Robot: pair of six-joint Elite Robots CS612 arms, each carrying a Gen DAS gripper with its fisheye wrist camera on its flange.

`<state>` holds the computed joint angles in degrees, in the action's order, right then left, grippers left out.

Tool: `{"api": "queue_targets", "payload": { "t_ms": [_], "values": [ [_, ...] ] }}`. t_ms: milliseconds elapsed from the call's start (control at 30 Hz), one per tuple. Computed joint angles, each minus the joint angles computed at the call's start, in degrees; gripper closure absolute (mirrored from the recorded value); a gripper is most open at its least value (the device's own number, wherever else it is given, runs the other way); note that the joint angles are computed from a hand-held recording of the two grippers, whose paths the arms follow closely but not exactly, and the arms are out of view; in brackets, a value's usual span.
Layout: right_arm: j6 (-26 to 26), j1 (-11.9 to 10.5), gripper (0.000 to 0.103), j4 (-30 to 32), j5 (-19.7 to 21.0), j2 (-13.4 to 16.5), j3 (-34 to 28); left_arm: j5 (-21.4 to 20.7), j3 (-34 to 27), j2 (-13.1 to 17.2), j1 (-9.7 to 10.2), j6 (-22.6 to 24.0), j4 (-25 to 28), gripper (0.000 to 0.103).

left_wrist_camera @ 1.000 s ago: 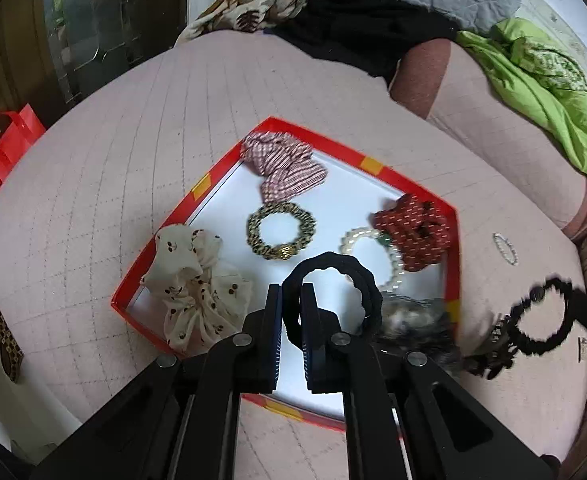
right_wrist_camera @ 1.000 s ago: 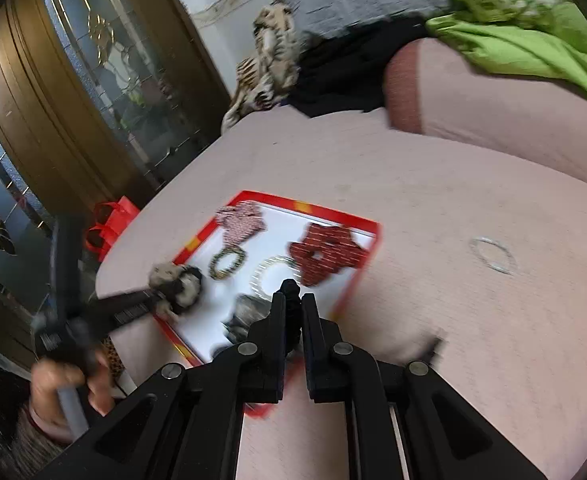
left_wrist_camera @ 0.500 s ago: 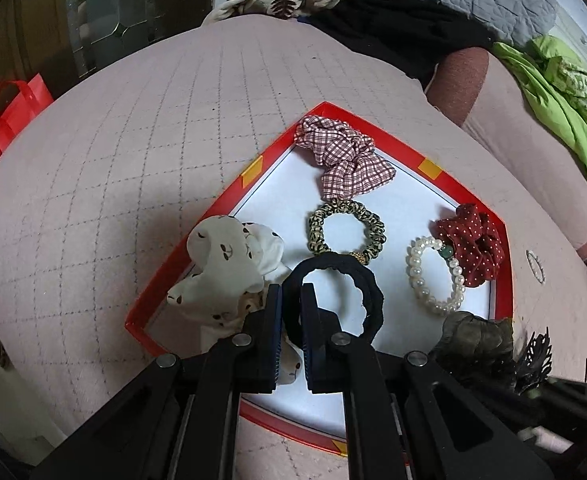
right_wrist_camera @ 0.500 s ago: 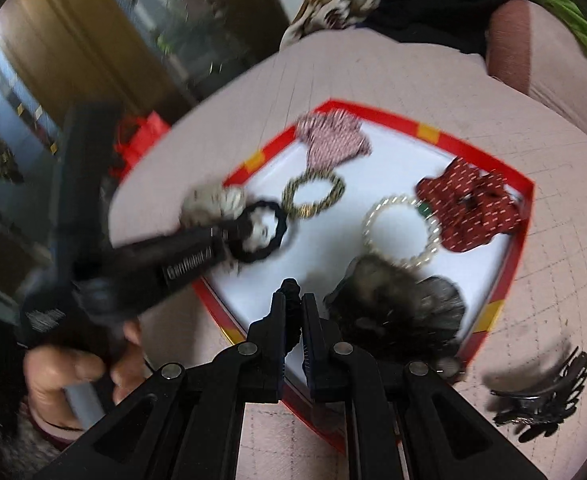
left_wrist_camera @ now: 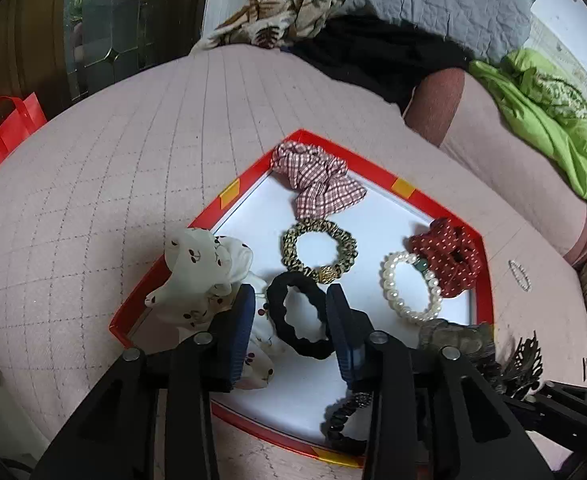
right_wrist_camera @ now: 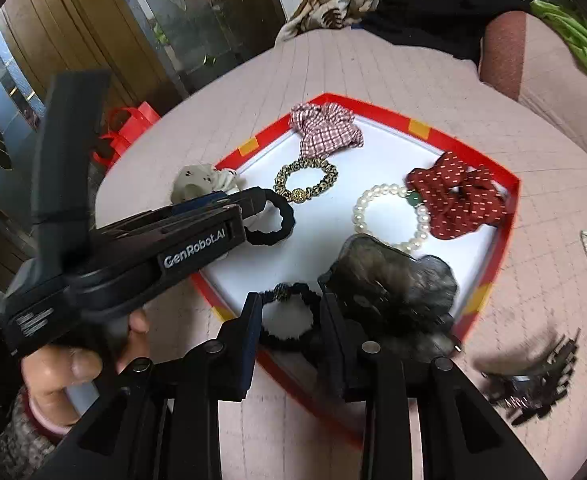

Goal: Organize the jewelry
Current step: 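Lower the black wavy hair tie with the left gripper while the right lowers the beaded tie into the tray, then grasp the black beaded claw clip on the bedspread with the right gripper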

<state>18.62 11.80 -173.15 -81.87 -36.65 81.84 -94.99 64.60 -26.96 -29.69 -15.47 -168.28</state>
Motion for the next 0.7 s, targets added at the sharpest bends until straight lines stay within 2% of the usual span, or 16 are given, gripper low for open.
{"api": "queue_targets", "payload": {
  "t_ms": [200, 333, 433, 600, 700],
  "values": [
    [0.9, -0.5, 0.058, -7.2, -3.1, -4.3, 8.8, 1.3, 3.3, -1.8, -0.25, -2.4, -3.2, 0.066],
    [4.7, -1.5, 0.057, -11.3, -5.8, -7.2, 16.3, 2.1, 6.6, -4.1, -0.79, -3.3, -4.5, 0.066],
    [9.8, -2.8, 0.057, -13.7, -6.4, -8.5, 21.6, 1.6, 9.8, -6.2, -1.49, -2.4, -5.8, 0.065],
    [17.6, -4.7, 0.057, -18.1, -6.9, -9.3, 27.1, -0.4, 13.9, -8.8, -3.34, 0.5, -7.5, 0.062],
    [19.5, -5.0, 0.057, -20.9, -6.9, -9.4, 28.8, -2.1, 15.2, -9.6, -4.74, 3.4, -7.6, 0.061]
  ]
}}
